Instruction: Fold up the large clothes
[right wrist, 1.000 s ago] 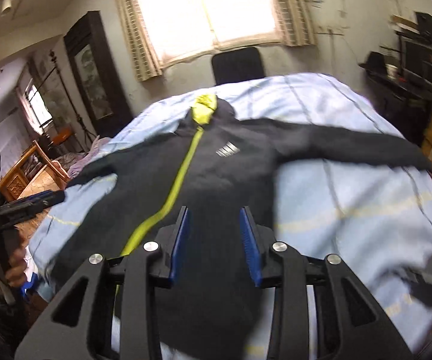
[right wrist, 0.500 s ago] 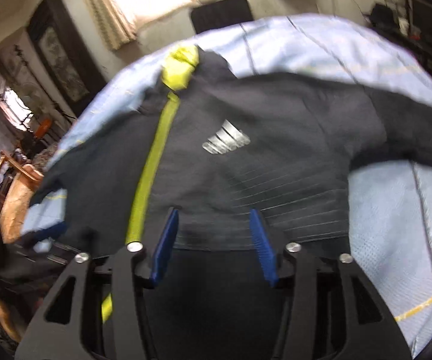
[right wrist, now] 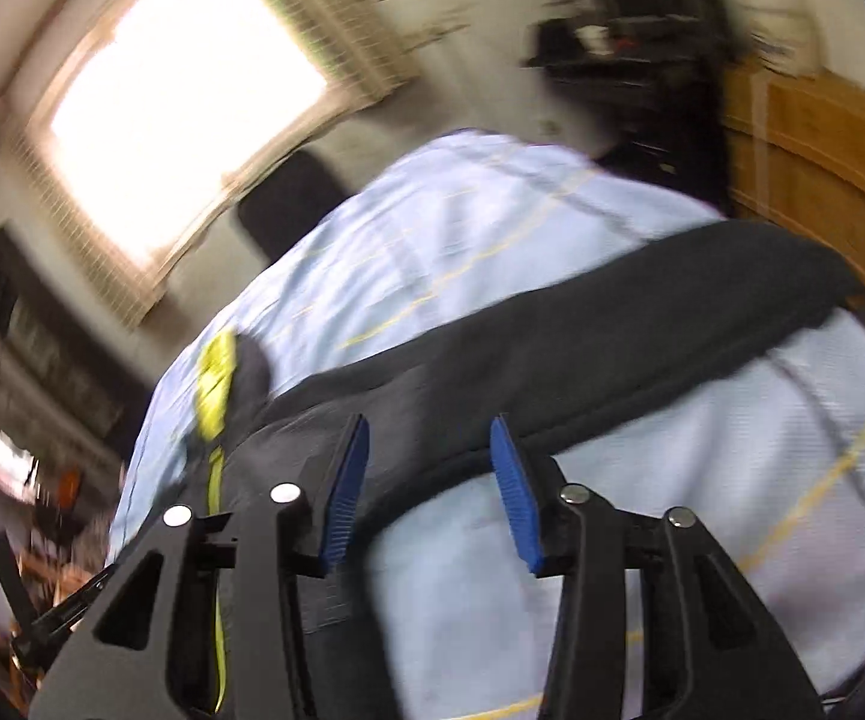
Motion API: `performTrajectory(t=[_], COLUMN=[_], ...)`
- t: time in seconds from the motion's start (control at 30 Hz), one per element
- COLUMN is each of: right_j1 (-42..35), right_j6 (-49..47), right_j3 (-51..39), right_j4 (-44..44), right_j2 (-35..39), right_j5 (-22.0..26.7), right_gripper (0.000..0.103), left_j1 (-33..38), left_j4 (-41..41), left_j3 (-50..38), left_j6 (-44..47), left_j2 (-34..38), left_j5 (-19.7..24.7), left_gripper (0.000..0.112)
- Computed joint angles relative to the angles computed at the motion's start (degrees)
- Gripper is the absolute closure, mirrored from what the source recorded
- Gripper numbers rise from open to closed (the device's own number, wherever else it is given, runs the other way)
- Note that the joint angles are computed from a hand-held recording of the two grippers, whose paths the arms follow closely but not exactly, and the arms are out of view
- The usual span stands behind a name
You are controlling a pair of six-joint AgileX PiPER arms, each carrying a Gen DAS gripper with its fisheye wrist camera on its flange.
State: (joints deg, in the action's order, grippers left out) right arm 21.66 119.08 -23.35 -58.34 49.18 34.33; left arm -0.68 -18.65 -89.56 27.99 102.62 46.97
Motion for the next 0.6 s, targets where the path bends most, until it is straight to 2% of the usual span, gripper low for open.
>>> performTrajectory(t=[0.1,0.17,0.2,0.23,0.33,0.43,0.5,0.6], right_j1=[-9.5,-16.5,-17.9,-20.0,-25.5,-27.2,-32.0,-39.2], right_j6=[-9.0,-16.5,-18.0,-19.0,-22.4,-18.5,-21.5,-28.2], right_j3=[3.1,4.4,4.8,5.0,5.3,5.7,7.1,9.4], right_j4=[7.3,13.1,14.4,15.3,18.7,17.6,21.9,29.1], right_j2=[-3.1,-3.0,-2.9,-1.8,0.6,1.4,1.7,1.9], right_j5=[-5.0,-9.8,-10.7,-12.5,-15.8,-15.4,-18.4,-25.3], right_gripper=[0.065,0.065,0.065,0.065,0.065,0.065,0.065,0.070], left_j1=[-1.0,-0.9,-0.5,0.0,0.7,-0.4,-0.2,-0.2], left_j4=[2.4,3.2,3.0,1.8,-2.3,0.1,-0.5,-0.2], left_j3=[-0.8,-1.9,-3.0,-2.2,0.2,0.7,0.2,0.4], left_j6=[-1.0,-1.1,-0.9,1.0,6.9,6.6,6.5,6.3], left_j2=[3.9,7.3,9.5,9.6,7.6,7.8,8.0,7.9], left_j5=[-2.3,-2.4,-1.5,-2.9,-3.3,-3.5,-2.8,-3.0], left_gripper=[0.013,0.013,0.013,0.013,0.013,0.013,0.013,0.013])
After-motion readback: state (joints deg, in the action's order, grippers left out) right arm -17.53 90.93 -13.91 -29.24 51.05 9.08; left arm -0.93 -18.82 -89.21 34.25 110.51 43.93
